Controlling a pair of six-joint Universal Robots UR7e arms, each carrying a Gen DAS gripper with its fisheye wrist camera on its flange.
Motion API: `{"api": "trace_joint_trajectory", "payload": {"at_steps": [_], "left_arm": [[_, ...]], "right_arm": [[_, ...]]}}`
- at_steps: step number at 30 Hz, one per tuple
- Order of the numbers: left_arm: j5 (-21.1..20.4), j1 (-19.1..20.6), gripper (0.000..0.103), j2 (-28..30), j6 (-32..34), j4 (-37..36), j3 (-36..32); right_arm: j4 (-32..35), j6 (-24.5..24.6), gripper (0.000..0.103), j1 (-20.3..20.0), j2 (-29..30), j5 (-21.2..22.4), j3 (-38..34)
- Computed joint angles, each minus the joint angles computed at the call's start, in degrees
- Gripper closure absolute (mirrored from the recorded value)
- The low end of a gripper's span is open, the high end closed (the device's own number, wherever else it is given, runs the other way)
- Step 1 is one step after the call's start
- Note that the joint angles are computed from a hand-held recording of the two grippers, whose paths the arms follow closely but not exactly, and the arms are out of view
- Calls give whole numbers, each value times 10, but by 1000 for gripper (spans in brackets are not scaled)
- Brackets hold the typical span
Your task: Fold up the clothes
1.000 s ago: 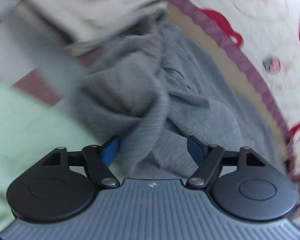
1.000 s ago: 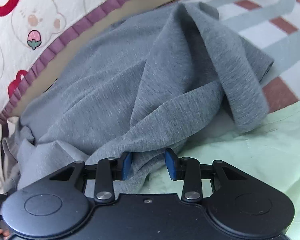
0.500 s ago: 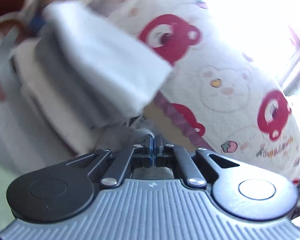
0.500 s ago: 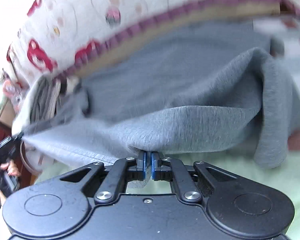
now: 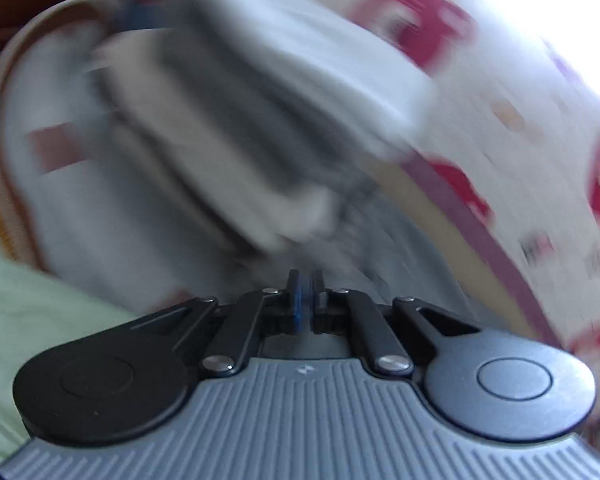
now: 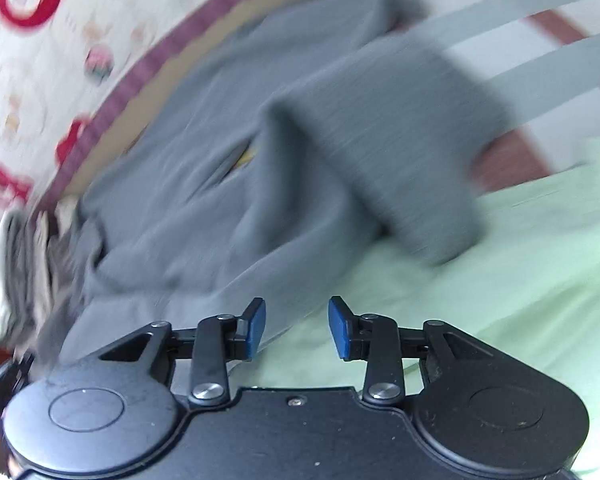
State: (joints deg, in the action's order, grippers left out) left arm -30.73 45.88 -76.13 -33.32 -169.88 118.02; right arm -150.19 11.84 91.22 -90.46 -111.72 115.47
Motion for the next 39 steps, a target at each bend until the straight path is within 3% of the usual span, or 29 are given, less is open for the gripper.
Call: {"api": "trace_joint_trajectory", "payload": {"at_steps": [2, 3, 4, 5, 7, 9, 11, 13, 15, 16, 17, 18, 19, 20, 21, 25, 26, 27, 28, 29, 31, 32, 34, 37, 39], "left_arm": [[-21, -21, 95, 25, 43, 43, -23], [-33, -32, 94, 40, 42, 78, -37], [-44, -42, 94, 62, 49, 89, -49], [-67, -49, 92, 91, 70, 79, -64], [-166, -52, 85, 149, 123, 68, -101], [-269, -51, 80, 206, 169, 75, -147], [-342, -53, 75, 253, 205, 90, -183], [-417, -53, 70, 294, 243, 105, -217], [-502, -43, 59, 322, 280, 95, -236], [-522, -39, 51, 337, 298, 99, -249], [-529, -41, 51, 347, 322, 110, -259], [-533, -43, 51, 357, 345, 123, -268], [-531, -46, 48, 365, 370, 138, -278], [-529, -48, 44, 374, 386, 154, -290], [-526, -49, 43, 384, 387, 169, -303], [-514, -49, 39, 423, 386, 239, -361], [-511, -47, 40, 432, 383, 262, -376], [-502, -46, 49, 440, 380, 280, -390], [-484, -46, 90, 448, 376, 291, -401], [-469, -45, 98, 453, 366, 295, -411], [-457, -34, 98, 453, 317, 272, -412], [-452, -27, 98, 449, 287, 258, -410], [-430, -17, 98, 442, 228, 239, -402], [-399, -14, 96, 429, 202, 233, -385], [-398, -14, 96, 420, 194, 227, -372]], "right_arm": [[-55, -20, 60, 3, -3, -48, 16], [-90, -37, 54, 9, 3, -80, 23], [-128, -68, 47, 19, 14, -125, 27], [-152, -107, 46, 27, 24, -158, 30], [-190, -190, 46, 38, 41, -202, 34], [-234, -279, 42, 40, 55, -221, 39], [-301, -359, 36, 37, 74, -233, 46], [-326, -383, 36, 23, 83, -213, 46], [-330, -396, 36, 8, 83, -189, 46], [-342, -405, 36, 4, 87, -179, 45], [-365, -427, 37, 0, 96, -169, 44], [-386, -448, 45, -3, 103, -158, 43], [-383, -461, 74, -8, 105, -142, 35], [-370, -470, 96, -14, 104, -126, 24], [-333, -459, 99, -18, 103, -119, 3], [-273, -456, 99, -29, 125, -78, -95], [-230, -443, 99, -33, 134, -74, -133], [-186, -430, 99, -36, 147, -71, -171], [-166, -427, 95, -37, 163, -77, -203], [-160, -435, 86, -36, 185, -94, -232], [-165, -461, 60, -31, 235, -149, -288], [-181, -462, 58, -29, 257, -172, -308], [-168, -406, 58, -29, 277, -182, -336], [-179, -291, 56, -36, 251, -123, -309], [-201, -241, 54, -34, 230, -124, -275]]}}
